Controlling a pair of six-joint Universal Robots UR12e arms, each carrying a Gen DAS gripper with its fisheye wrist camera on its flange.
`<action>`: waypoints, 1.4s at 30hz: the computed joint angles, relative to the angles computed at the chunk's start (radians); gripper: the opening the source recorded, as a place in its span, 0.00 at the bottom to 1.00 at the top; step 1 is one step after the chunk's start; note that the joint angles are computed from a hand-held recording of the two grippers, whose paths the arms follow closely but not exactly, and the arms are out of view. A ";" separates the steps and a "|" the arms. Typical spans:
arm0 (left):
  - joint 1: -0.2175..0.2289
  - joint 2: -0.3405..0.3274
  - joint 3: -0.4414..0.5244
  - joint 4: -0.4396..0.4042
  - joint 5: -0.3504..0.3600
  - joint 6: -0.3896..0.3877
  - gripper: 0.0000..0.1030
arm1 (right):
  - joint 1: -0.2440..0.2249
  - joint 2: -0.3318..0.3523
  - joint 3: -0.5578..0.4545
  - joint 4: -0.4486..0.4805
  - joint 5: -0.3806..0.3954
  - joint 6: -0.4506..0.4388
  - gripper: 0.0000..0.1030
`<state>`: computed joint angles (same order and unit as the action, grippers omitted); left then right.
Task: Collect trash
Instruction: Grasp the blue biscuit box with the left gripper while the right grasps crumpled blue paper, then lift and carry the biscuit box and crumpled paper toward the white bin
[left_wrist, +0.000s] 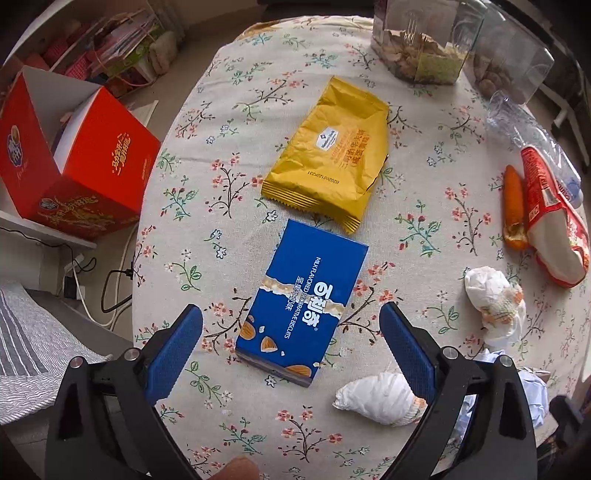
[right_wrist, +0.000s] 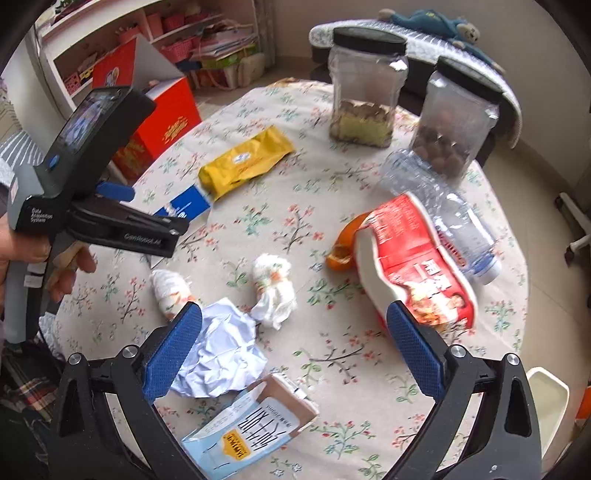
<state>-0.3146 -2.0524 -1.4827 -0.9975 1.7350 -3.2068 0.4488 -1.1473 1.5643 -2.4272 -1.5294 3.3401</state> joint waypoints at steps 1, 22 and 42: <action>0.002 -0.003 0.000 -0.004 0.000 0.000 0.91 | 0.000 0.004 -0.007 0.023 0.032 -0.012 0.93; 0.006 0.018 -0.055 0.081 -0.060 0.059 0.56 | -0.008 0.046 -0.056 0.148 0.206 -0.036 0.25; -0.018 0.078 -0.117 0.436 -0.076 -0.089 0.56 | 0.001 -0.027 0.065 -0.377 -0.151 0.075 0.22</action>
<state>-0.3327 -1.9743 -1.6001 -0.5612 1.6589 -3.2961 0.4498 -1.1742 1.6291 -2.8045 -1.6799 3.4150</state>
